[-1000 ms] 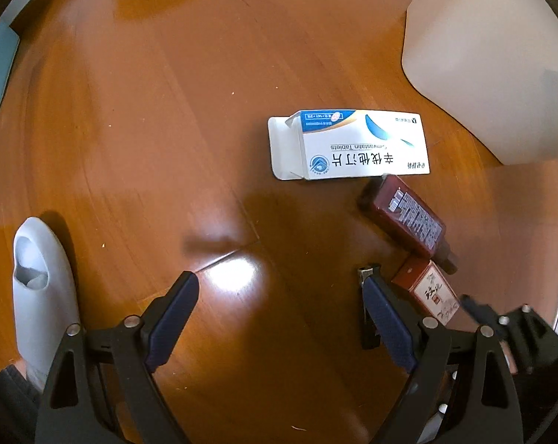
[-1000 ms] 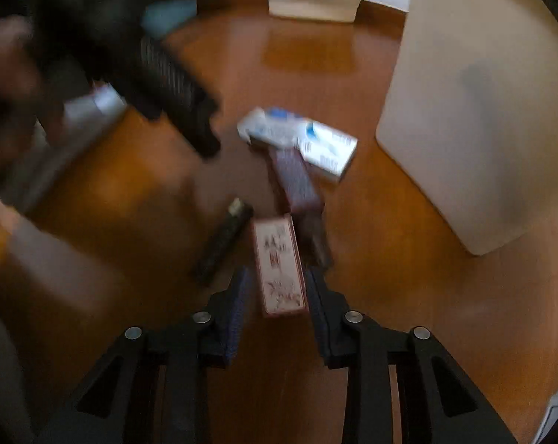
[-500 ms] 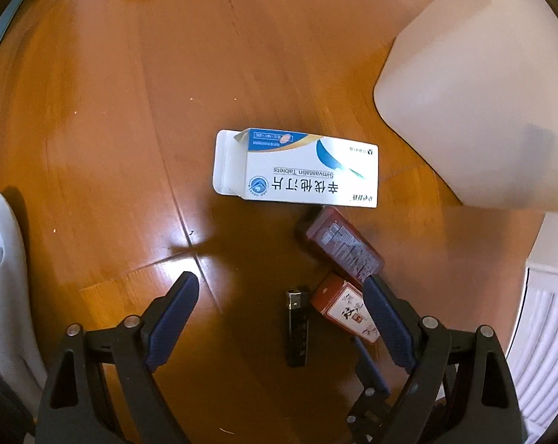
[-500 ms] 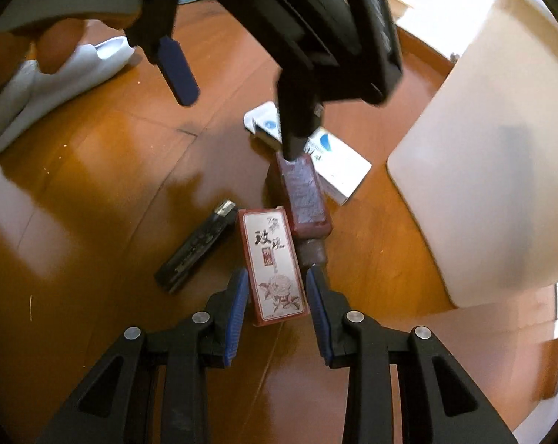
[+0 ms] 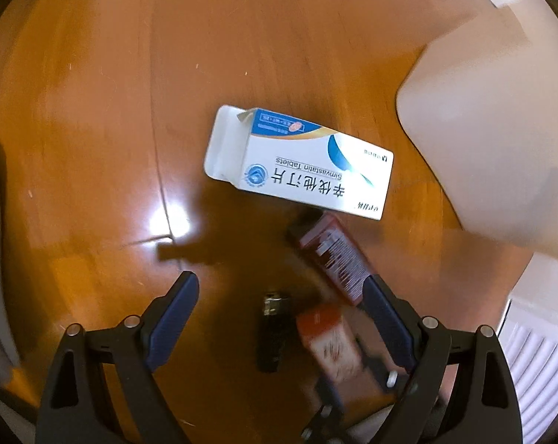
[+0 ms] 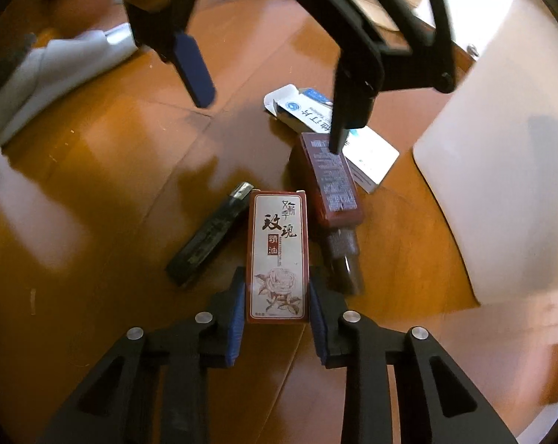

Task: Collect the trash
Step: 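Grasp the rose-printed box with the right tool, then grasp the dark red bottle with the left tool while right holds the rose box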

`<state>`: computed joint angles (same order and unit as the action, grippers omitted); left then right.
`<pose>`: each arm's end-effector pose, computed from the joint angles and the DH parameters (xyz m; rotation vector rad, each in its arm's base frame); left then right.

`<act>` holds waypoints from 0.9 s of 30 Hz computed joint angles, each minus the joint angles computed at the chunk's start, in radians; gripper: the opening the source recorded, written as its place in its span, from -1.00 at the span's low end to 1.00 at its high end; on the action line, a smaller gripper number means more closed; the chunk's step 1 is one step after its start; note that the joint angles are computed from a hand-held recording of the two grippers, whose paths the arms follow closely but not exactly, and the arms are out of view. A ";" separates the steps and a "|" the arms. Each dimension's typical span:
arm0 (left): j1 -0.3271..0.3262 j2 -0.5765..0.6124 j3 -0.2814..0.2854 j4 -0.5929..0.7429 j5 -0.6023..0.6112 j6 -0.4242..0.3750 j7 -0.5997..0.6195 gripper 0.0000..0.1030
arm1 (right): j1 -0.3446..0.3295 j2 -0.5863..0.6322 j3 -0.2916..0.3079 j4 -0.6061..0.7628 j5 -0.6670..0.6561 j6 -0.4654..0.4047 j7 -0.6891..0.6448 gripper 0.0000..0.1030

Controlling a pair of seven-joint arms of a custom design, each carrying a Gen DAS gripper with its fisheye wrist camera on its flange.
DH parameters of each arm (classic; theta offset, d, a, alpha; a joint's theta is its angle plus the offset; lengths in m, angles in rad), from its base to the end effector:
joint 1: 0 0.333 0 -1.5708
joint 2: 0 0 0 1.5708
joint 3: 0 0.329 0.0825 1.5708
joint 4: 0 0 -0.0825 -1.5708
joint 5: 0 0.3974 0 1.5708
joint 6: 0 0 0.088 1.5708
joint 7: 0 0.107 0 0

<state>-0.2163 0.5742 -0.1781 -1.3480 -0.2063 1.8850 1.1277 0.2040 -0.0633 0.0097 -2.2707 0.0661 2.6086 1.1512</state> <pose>0.6818 -0.2707 0.4028 2.1586 -1.8709 0.1116 0.5406 0.1159 0.4325 -2.4889 1.3396 -0.4062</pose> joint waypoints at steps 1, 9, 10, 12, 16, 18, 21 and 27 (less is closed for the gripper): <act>0.001 0.016 -0.002 0.015 -0.024 -0.010 -0.038 0.76 | -0.003 -0.027 -0.002 -0.020 0.007 -0.006 0.025 -0.41; -0.035 0.101 0.007 0.113 -0.026 -0.046 -0.253 0.76 | -0.016 -0.167 -0.029 -0.127 0.009 -0.062 0.217 -0.41; -0.039 0.110 0.007 0.129 -0.014 -0.049 -0.255 0.72 | -0.019 -0.176 -0.029 -0.135 -0.001 -0.065 0.241 -0.41; -0.068 0.176 0.011 0.240 0.020 -0.088 -0.287 0.35 | -0.020 -0.182 -0.035 -0.141 -0.009 -0.064 0.267 -0.41; -0.080 0.244 -0.005 0.349 0.008 -0.138 -0.323 -0.11 | -0.015 -0.218 -0.033 -0.184 -0.026 -0.044 0.331 -0.41; -0.084 0.261 -0.011 0.380 0.007 -0.144 -0.317 -0.28 | -0.014 -0.222 -0.039 -0.182 -0.036 -0.044 0.341 -0.41; -0.086 0.248 -0.016 0.374 0.018 -0.148 -0.274 -0.41 | -0.014 -0.237 -0.045 -0.192 -0.043 -0.034 0.362 -0.41; -0.085 0.148 -0.006 0.278 0.059 -0.090 -0.164 -0.42 | -0.032 -0.326 -0.058 -0.228 -0.060 -0.022 0.433 -0.41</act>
<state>-0.3010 0.7221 -0.1842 -1.0696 -0.1474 1.7955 0.9638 0.1720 -0.3889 -0.0486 -2.4982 0.0063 2.5865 1.5838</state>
